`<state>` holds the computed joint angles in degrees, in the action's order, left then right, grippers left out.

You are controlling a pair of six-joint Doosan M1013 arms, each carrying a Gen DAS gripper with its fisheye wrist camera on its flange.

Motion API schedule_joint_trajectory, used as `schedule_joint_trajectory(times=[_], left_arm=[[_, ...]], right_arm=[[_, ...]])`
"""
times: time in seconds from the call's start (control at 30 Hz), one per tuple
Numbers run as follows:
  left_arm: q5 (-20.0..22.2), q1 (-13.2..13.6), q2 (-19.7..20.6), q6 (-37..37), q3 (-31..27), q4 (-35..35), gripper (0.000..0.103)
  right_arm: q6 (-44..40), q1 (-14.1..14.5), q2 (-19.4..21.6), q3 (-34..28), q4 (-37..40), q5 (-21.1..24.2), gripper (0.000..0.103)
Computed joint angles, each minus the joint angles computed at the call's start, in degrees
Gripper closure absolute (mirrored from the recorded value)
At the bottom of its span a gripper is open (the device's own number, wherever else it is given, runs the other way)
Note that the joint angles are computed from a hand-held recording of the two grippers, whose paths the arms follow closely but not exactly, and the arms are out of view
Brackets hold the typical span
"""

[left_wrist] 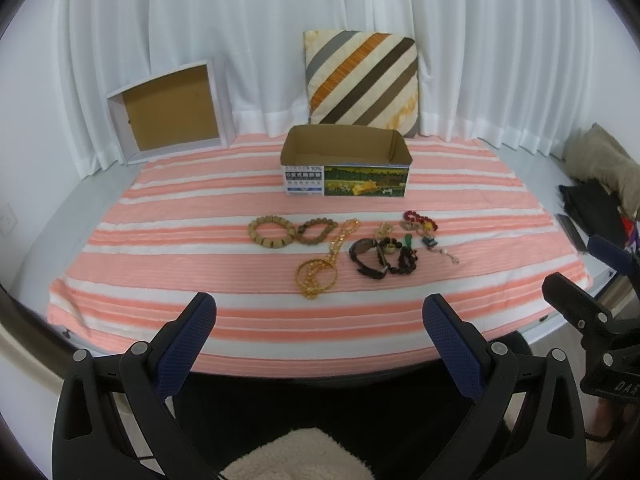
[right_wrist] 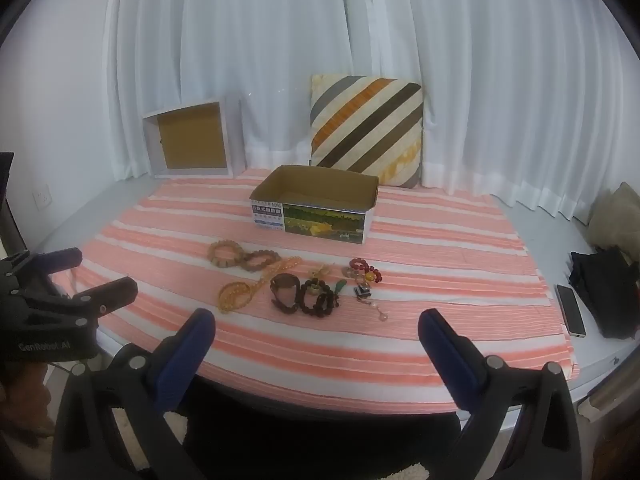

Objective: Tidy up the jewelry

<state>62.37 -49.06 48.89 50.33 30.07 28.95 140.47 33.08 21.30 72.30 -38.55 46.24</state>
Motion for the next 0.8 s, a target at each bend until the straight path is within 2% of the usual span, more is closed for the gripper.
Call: schedule_joint_trajectory(times=[0.47, 0.8], left_arm=[[0.44, -0.02, 0.25, 0.17, -0.6, -0.03, 0.0], [-5.51, -0.23, -2.12, -2.86, 3.92, 2.66, 0.001]], right_arm=[[-0.15, -0.31, -0.06, 0.16, 0.64, -0.43, 0.0], [4.01, 0.33, -1.03, 1.79, -5.58, -3.06, 0.0]])
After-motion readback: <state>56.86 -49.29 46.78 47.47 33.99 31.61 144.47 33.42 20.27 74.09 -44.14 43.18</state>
